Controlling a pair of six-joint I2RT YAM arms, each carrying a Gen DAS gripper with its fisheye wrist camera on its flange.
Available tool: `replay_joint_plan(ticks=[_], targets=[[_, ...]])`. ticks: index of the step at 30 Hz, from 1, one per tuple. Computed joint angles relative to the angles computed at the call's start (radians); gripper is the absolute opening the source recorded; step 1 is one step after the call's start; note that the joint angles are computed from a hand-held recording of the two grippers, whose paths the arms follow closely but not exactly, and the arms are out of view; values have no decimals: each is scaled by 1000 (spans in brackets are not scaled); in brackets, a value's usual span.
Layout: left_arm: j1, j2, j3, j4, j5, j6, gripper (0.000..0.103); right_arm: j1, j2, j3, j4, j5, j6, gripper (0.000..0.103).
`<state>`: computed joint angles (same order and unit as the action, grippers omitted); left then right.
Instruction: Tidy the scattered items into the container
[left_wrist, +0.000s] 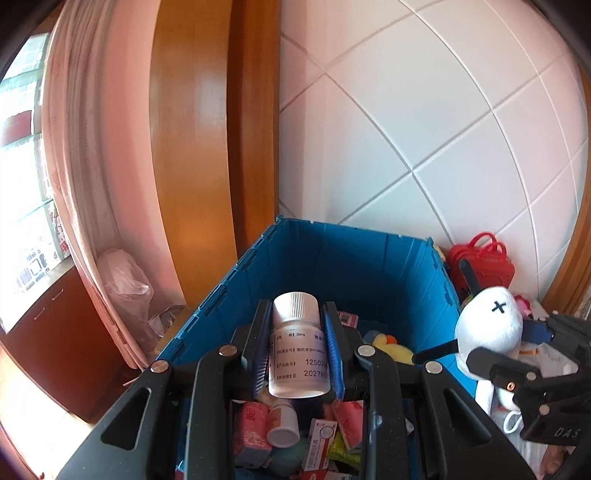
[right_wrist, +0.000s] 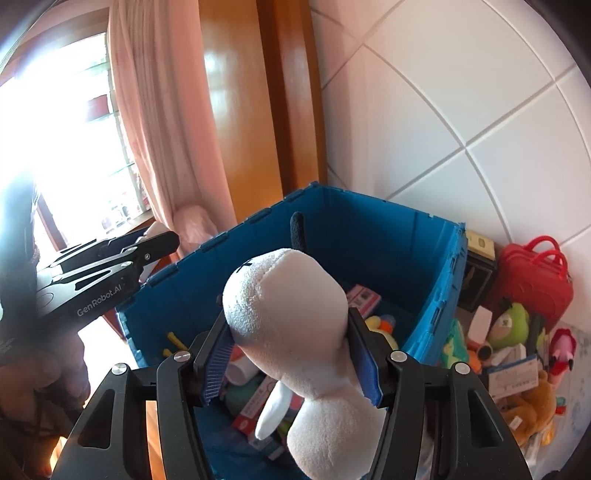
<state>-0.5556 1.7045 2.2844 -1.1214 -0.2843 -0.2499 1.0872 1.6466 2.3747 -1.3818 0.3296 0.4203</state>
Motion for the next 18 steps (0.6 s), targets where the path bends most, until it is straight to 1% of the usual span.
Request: replay_joint_plan(ticks=[1, 2, 3, 4, 6, 7, 10, 14, 18], targets=[[17, 2, 7, 1, 16, -23, 43, 3, 4, 4, 7, 11, -4, 70], [28, 12, 31, -14, 27, -45, 86, 8, 13, 17, 4, 29, -9, 76], [39, 15, 41, -17, 29, -69, 102, 14, 27, 40, -7, 52, -13, 96], [42, 8, 31, -3, 18, -80, 102, 25, 25, 41, -2, 89, -10, 102], [30, 36, 71, -30, -10, -64, 102, 38, 6, 25, 9, 123, -2, 102], [20, 44, 76, -35, -26, -63, 102, 38, -1, 21, 3, 120, 6, 102], [-4, 54, 86, -52, -30, -77, 102, 47, -45, -24, 0, 133, 26, 103], [-76, 69, 124, -87, -89, -91, 102, 49, -104, -67, -38, 145, 65, 102], [-195, 167, 311, -196, -161, -111, 102, 41, -196, -130, -108, 148, 131, 103]])
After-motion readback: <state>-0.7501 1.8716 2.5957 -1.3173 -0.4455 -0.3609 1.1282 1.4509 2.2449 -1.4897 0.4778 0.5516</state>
